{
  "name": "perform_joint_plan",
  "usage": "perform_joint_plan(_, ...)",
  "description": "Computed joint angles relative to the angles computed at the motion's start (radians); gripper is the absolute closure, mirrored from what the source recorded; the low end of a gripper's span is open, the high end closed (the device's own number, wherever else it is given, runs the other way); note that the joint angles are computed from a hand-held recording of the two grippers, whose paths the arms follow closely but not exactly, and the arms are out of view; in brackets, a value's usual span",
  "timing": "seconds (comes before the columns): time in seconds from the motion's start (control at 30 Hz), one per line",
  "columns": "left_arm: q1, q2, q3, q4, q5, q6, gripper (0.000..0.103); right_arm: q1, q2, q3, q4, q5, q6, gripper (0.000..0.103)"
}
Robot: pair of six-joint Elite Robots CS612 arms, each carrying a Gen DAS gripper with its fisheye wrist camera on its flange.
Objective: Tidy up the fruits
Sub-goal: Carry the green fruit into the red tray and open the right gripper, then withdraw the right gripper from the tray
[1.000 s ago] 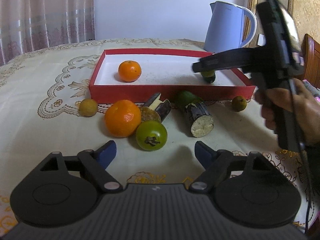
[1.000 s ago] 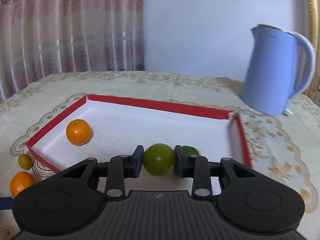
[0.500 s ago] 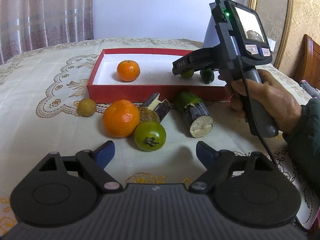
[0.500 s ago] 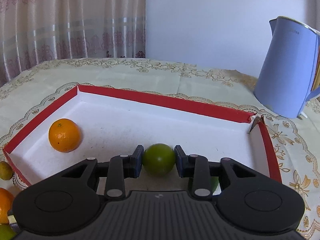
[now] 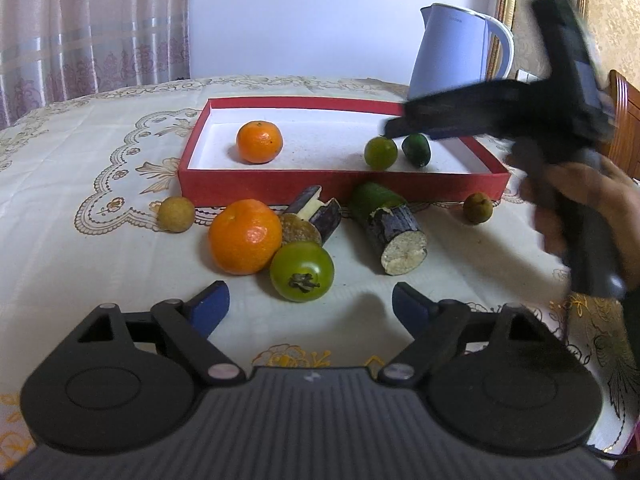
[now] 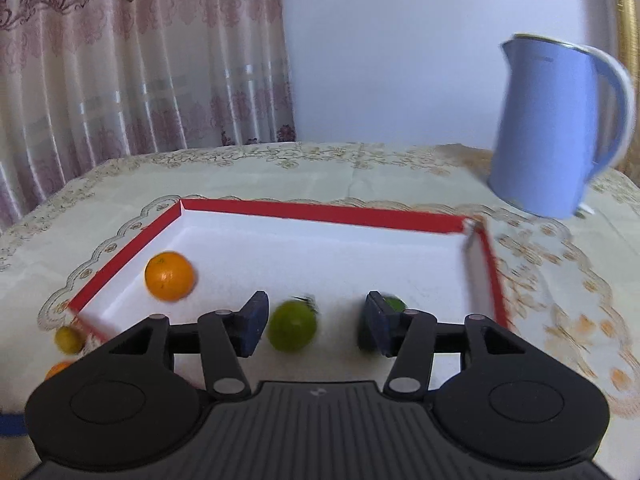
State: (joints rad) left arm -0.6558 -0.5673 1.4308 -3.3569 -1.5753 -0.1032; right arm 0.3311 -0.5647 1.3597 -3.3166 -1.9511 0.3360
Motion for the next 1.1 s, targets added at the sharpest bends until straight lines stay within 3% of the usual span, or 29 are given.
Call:
perform_joint_plan(0.1,-0.002,-0.001,0.005,-0.007,0.006,0.0,0.016,0.004,-0.037,0.087,-0.062,-0.011,0.047,0.04)
perform_joint_plan(0.23,-0.003,-0.002,0.009,-0.018,0.008,0.003,0.015,0.011,-0.074,0.19,-0.118,-0.061,0.119,0.04)
perform_joint_plan(0.33,-0.004,-0.003,0.014,-0.035,0.011,0.002,0.015,0.015,-0.092,0.24,-0.109,-0.113,0.178,0.04)
perform_joint_plan(0.53,-0.004,-0.004,0.024,-0.065,0.002,0.007,0.015,0.014,-0.097,0.282,-0.064,-0.139,0.259,0.04)
perform_joint_plan(0.73,-0.005,-0.005,0.022,-0.057,-0.002,0.012,0.015,0.026,-0.083,0.266,-0.058,-0.178,0.215,0.037)
perform_joint_plan(1.1,-0.015,-0.005,-0.004,0.011,0.033,-0.018,0.019,0.03,-0.081,0.253,-0.024,-0.185,0.188,0.031)
